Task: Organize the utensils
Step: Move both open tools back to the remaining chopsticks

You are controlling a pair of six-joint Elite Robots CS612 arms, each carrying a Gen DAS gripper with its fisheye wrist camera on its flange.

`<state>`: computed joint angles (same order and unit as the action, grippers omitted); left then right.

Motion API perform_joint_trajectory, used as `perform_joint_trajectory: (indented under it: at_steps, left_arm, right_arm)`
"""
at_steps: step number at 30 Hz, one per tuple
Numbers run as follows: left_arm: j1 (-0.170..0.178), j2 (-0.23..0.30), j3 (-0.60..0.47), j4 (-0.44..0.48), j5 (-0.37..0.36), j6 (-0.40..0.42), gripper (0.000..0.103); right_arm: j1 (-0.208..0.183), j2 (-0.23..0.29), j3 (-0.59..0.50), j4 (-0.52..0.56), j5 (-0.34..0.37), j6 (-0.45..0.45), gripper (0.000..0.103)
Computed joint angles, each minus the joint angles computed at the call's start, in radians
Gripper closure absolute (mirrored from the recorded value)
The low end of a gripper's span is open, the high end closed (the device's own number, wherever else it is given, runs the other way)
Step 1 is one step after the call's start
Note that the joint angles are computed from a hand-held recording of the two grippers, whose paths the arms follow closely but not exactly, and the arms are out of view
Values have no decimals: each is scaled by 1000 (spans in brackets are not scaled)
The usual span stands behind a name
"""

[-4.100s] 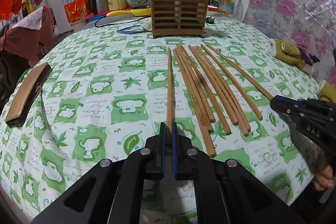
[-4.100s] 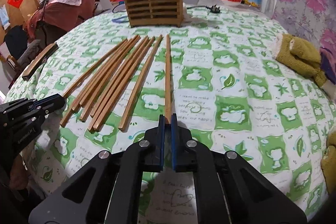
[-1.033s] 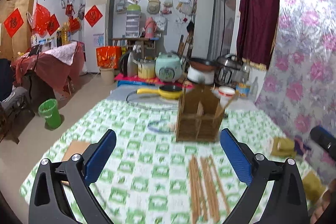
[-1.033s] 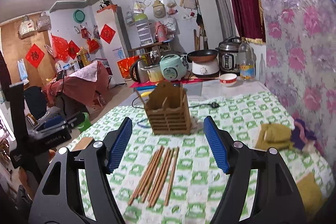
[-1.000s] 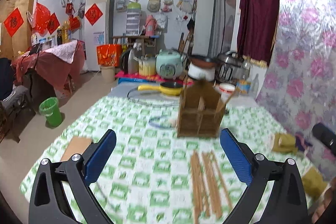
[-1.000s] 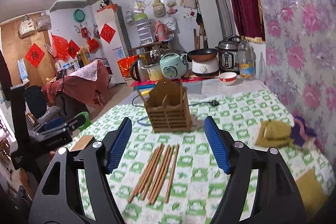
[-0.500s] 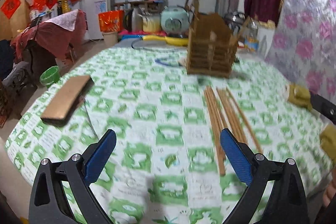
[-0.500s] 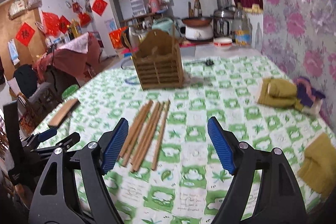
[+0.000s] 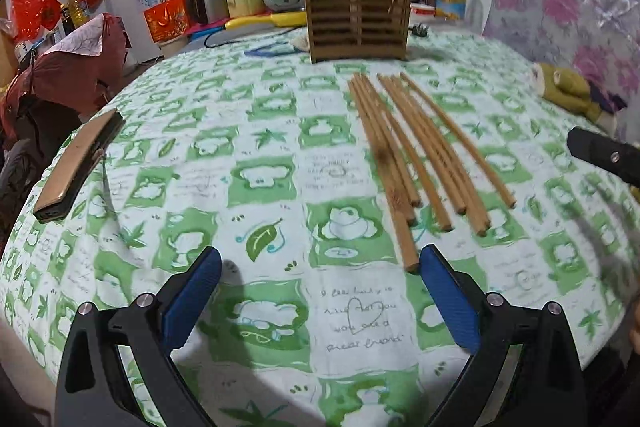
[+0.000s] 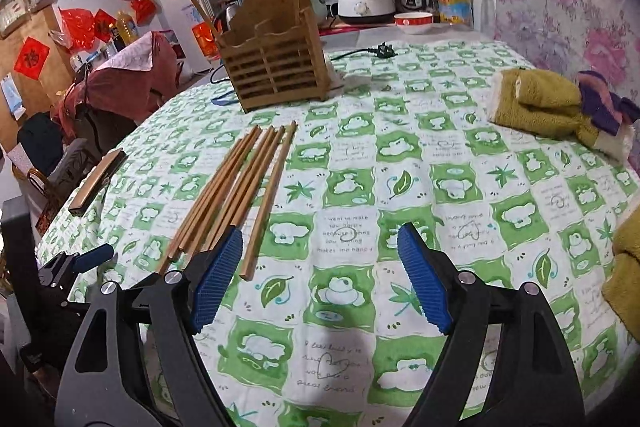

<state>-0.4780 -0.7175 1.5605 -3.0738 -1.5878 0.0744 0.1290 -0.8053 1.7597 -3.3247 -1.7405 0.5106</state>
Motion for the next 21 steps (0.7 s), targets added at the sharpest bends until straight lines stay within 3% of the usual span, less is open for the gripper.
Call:
perform_joint_trajectory:
  at_steps: [4, 7, 9, 12, 17, 21]
  left_arm:
    - [3, -1, -20, 58, 6, 1, 5]
    - [-1, 5, -49, 89, 137, -46, 5]
    - [7, 14, -63, 86, 170, -86, 5]
    - [35, 21, -83, 121, 67, -144, 6]
    - [30, 21, -80, 108, 62, -116, 6]
    - [27, 21, -78, 104, 69, -115, 6]
  right_arm:
    - [-3, 6, -5, 13, 12, -3, 25]
    - [-3, 8, -9, 26, 17, -6, 25]
    - [-2, 10, -12, 34, 18, -11, 25]
    - [1, 14, -19, 49, 28, -22, 25]
    - [14, 22, -34, 89, 44, -70, 26]
    - [27, 26, -45, 109, 34, -106, 32]
